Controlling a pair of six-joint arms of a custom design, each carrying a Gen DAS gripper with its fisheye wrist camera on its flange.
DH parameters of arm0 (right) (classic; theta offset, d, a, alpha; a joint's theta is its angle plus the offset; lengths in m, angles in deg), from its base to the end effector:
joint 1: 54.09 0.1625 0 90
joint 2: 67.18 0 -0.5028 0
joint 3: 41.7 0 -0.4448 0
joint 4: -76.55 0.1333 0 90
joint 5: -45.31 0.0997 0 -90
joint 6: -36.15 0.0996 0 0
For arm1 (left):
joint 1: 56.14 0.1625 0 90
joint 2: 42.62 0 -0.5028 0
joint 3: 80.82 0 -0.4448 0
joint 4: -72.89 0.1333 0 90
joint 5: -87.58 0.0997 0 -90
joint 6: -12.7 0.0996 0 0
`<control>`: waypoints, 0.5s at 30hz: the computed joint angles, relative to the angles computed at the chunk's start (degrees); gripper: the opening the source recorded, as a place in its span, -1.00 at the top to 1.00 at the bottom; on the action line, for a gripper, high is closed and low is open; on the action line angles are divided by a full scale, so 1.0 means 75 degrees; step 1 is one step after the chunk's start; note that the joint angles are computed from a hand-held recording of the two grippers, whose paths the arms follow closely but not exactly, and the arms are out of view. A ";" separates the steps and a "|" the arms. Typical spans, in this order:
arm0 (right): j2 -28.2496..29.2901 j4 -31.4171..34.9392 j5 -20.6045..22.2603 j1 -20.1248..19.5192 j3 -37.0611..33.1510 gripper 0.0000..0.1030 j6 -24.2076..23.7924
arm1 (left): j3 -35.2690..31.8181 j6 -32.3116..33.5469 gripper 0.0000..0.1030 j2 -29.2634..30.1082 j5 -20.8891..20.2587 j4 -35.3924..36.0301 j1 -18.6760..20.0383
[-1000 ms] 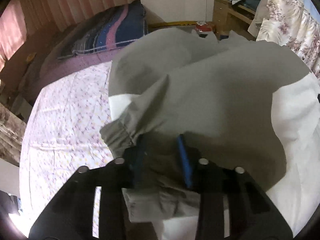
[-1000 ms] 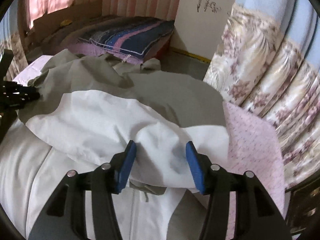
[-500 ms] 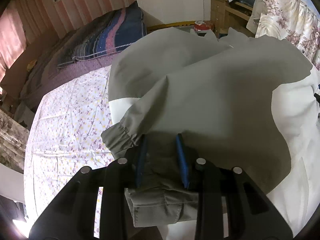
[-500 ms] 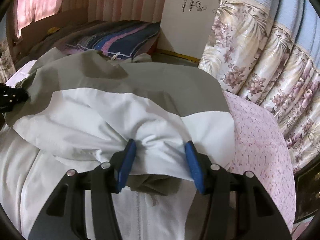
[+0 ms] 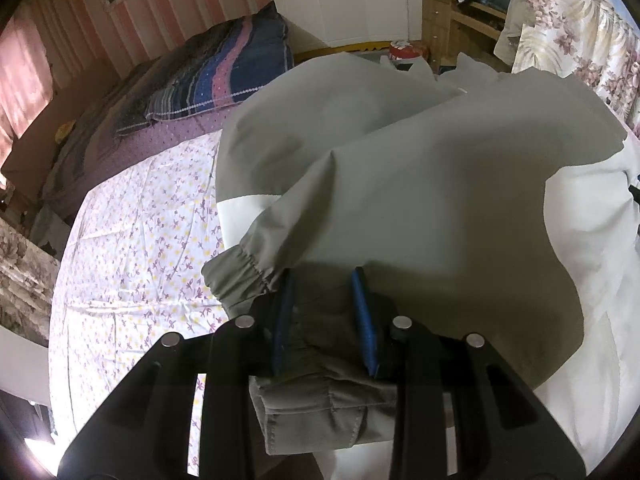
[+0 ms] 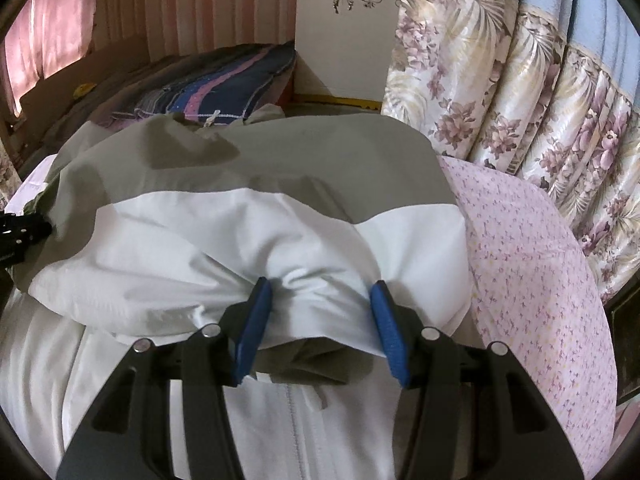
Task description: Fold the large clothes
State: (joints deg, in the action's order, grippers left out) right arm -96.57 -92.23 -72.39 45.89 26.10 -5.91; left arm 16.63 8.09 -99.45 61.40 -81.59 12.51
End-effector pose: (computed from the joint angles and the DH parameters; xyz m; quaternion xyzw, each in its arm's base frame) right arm 0.2451 -0.8907 0.1303 0.3255 -0.8552 0.2599 0.3085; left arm -0.0553 -0.7532 0.2939 0.0128 0.8376 -0.2872 0.4645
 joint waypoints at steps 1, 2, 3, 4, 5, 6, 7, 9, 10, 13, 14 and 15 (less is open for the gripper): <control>-0.0004 -0.0006 0.0011 -0.0003 0.0007 -0.01 0.0023 | -0.0004 -0.0062 0.44 -0.0019 -0.0043 0.0034 0.0009; -0.0004 -0.0021 0.0010 -0.0003 0.0015 -0.01 0.0044 | -0.0007 -0.0118 0.44 -0.0031 -0.0065 0.0069 0.0011; -0.0007 -0.0031 0.0002 -0.0003 0.0025 -0.01 0.0067 | -0.0023 -0.0157 0.44 -0.0029 -0.0065 0.0113 0.0011; -0.0004 -0.0041 -0.0019 0.0002 0.0023 -0.01 0.0086 | -0.0040 -0.0207 0.44 -0.0028 -0.0051 0.0183 0.0009; 0.0009 -0.0058 -0.0045 0.0006 0.0010 -0.01 0.0079 | -0.0077 -0.0307 0.44 -0.0019 -0.0014 0.0317 0.0004; 0.0021 -0.0074 -0.0068 0.0008 -0.0003 -0.01 0.0062 | -0.0123 -0.0450 0.43 -0.0013 0.0014 0.0482 0.0000; 0.0036 -0.0091 -0.0099 0.0016 -0.0014 -0.02 0.0060 | -0.0176 -0.0593 0.43 -0.0005 0.0026 0.0650 -0.0001; 0.0054 -0.0118 -0.0142 0.0025 -0.0025 -0.02 0.0059 | -0.0268 -0.0817 0.31 -0.0012 -0.0064 0.0907 0.0011; 0.0071 -0.0158 -0.0174 0.0031 -0.0032 -0.02 0.0039 | -0.0288 -0.0908 0.24 -0.0048 -0.0194 0.0993 0.0022; 0.0126 -0.0409 -0.0375 0.0078 -0.0010 -0.11 -0.0098 | -0.0246 -0.1359 -0.14 -0.0273 -0.0648 0.1225 -0.0052; 0.0150 -0.0499 -0.0444 0.0091 -0.0014 -0.14 -0.0145 | -0.0180 -0.1517 -0.29 -0.0334 -0.0582 0.1245 -0.0137; 0.0174 -0.0596 -0.0508 0.0100 -0.0019 -0.19 -0.0169 | -0.0067 -0.1642 -0.64 -0.0403 -0.0414 0.1215 -0.0238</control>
State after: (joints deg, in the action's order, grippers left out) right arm -95.27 -96.70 -76.20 46.64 25.96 -7.17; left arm 16.13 -4.23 -102.47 58.30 -72.48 10.72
